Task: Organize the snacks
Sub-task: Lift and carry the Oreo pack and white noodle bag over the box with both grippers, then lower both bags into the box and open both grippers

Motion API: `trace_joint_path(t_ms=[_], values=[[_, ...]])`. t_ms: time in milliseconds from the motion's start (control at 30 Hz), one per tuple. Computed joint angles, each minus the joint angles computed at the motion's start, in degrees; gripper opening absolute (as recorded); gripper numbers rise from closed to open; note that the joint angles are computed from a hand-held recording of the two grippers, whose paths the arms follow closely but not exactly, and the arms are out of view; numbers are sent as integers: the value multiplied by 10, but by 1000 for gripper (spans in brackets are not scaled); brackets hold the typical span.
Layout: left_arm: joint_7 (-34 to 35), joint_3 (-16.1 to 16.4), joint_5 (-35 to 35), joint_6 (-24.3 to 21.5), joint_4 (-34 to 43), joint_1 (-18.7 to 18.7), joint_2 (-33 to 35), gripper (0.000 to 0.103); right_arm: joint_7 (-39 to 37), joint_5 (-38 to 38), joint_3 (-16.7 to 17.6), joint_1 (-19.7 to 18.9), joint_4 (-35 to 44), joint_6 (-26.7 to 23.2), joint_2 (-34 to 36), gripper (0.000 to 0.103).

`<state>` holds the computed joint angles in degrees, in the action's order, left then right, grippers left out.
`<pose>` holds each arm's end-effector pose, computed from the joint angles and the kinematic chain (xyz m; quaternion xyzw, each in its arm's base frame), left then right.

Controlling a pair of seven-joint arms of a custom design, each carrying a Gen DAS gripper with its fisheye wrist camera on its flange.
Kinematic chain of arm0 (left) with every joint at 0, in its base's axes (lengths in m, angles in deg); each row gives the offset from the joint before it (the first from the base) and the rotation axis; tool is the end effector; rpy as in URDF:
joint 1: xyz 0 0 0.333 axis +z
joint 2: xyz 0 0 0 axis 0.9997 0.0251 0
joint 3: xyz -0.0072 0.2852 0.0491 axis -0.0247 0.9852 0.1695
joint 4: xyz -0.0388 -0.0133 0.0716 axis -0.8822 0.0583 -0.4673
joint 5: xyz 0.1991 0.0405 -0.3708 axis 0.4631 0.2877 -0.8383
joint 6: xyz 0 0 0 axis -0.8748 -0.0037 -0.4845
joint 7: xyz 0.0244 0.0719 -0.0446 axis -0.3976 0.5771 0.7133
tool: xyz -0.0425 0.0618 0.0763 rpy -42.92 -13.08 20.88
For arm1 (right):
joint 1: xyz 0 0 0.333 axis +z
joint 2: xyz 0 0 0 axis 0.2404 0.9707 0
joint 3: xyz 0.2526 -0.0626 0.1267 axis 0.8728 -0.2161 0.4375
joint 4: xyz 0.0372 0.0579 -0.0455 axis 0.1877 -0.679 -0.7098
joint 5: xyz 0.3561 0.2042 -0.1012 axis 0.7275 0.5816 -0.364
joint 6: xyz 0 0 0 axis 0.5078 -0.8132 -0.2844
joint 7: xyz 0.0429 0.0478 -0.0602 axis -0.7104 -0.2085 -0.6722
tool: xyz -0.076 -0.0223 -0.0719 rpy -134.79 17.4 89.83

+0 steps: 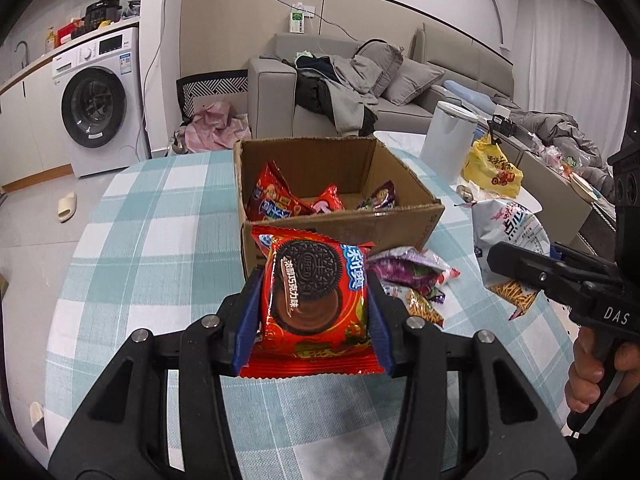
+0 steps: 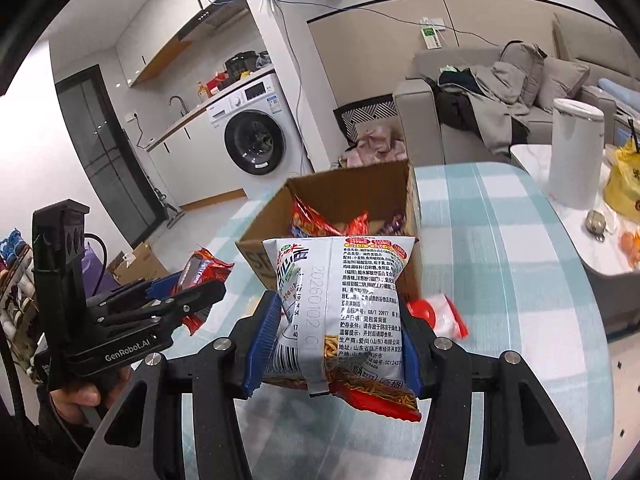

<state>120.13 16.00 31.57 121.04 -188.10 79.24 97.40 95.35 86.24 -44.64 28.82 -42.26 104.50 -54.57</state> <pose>0.6343 -0.2756 0.4290 -0.5763 0.6929 -0.3736 0.2195 0.6235 0.1909 0.4335 -0.6789 0.5755 -0.1397 0.4341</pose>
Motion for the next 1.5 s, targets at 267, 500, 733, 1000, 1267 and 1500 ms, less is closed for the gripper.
trace_joint_path(t_ms=[267, 500, 733, 1000, 1267, 1500], values=[[-9, 9, 8, -6, 35, -5, 13, 45, 0, -11, 1, -4, 46, -10, 23, 55], [-11, 15, 14, -11, 73, -7, 31, 45, 13, -25, 3, -8, 90, -20, 50, 55], [5, 10, 5, -24, 116, -3, 57, 45, 33, -41, 5, -15, 142, -38, 85, 55], [26, 9, -7, -45, 177, -5, 96, 45, 61, -67, 6, -20, 191, -47, 121, 55], [58, 5, -23, -76, 259, -8, 150, 45, 105, -103, -1, -21, 243, -58, 159, 55], [92, 7, -49, -119, 372, -20, 231, 45, 144, -124, -2, -26, 285, -65, 198, 55]])
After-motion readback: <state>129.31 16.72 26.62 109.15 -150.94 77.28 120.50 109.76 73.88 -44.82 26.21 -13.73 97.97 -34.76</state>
